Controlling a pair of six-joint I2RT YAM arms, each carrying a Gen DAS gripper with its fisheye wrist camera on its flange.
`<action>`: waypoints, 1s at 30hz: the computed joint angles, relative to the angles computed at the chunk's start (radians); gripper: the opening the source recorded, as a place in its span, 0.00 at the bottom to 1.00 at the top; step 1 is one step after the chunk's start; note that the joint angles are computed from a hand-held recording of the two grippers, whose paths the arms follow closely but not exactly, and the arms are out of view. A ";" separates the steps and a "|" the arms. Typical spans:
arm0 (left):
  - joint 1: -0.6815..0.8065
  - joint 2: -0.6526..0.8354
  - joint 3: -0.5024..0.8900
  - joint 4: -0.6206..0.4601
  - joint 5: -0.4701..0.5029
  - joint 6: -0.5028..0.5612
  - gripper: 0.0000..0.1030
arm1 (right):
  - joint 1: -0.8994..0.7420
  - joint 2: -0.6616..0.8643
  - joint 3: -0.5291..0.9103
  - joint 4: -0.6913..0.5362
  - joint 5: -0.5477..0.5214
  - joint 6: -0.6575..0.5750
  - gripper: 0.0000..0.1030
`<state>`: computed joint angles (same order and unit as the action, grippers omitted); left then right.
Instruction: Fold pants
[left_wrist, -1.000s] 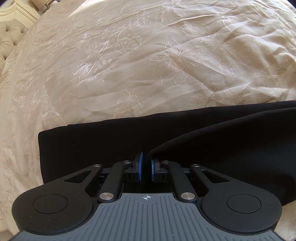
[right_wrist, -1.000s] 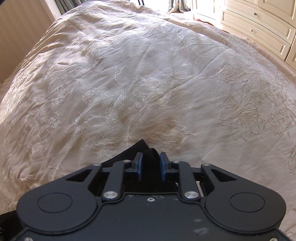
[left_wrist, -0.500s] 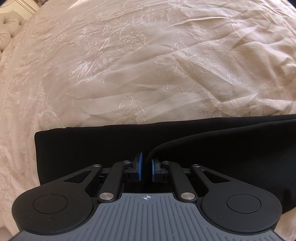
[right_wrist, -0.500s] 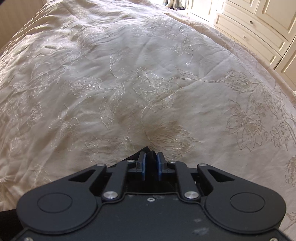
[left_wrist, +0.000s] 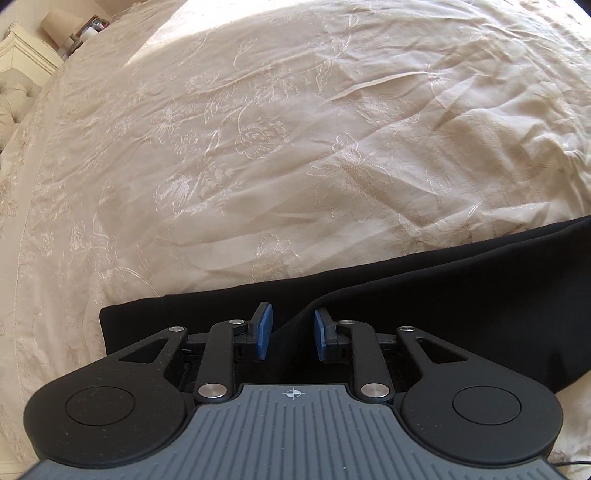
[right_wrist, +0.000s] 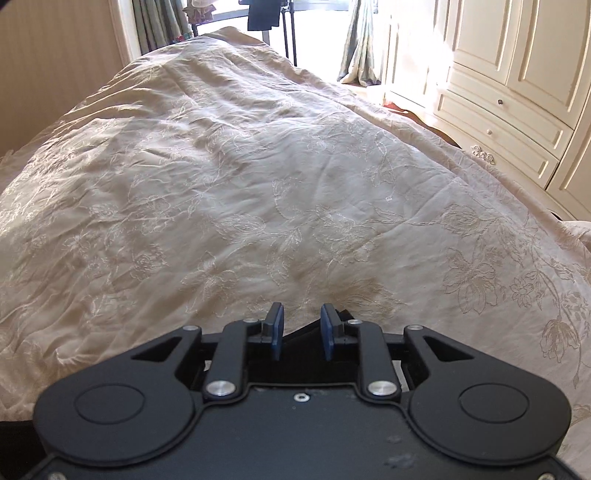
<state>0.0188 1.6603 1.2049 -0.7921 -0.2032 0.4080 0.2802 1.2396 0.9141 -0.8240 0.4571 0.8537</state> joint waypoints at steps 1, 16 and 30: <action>-0.004 -0.001 0.010 -0.005 -0.001 0.004 0.23 | 0.026 -0.013 0.000 -0.007 -0.007 0.018 0.23; 0.078 -0.183 0.056 -0.047 0.016 -0.089 0.23 | 0.392 -0.022 0.018 0.051 -0.157 0.175 0.24; 0.697 -0.481 -0.352 0.009 0.247 0.443 0.23 | 0.715 0.350 0.350 0.058 -0.183 0.305 0.28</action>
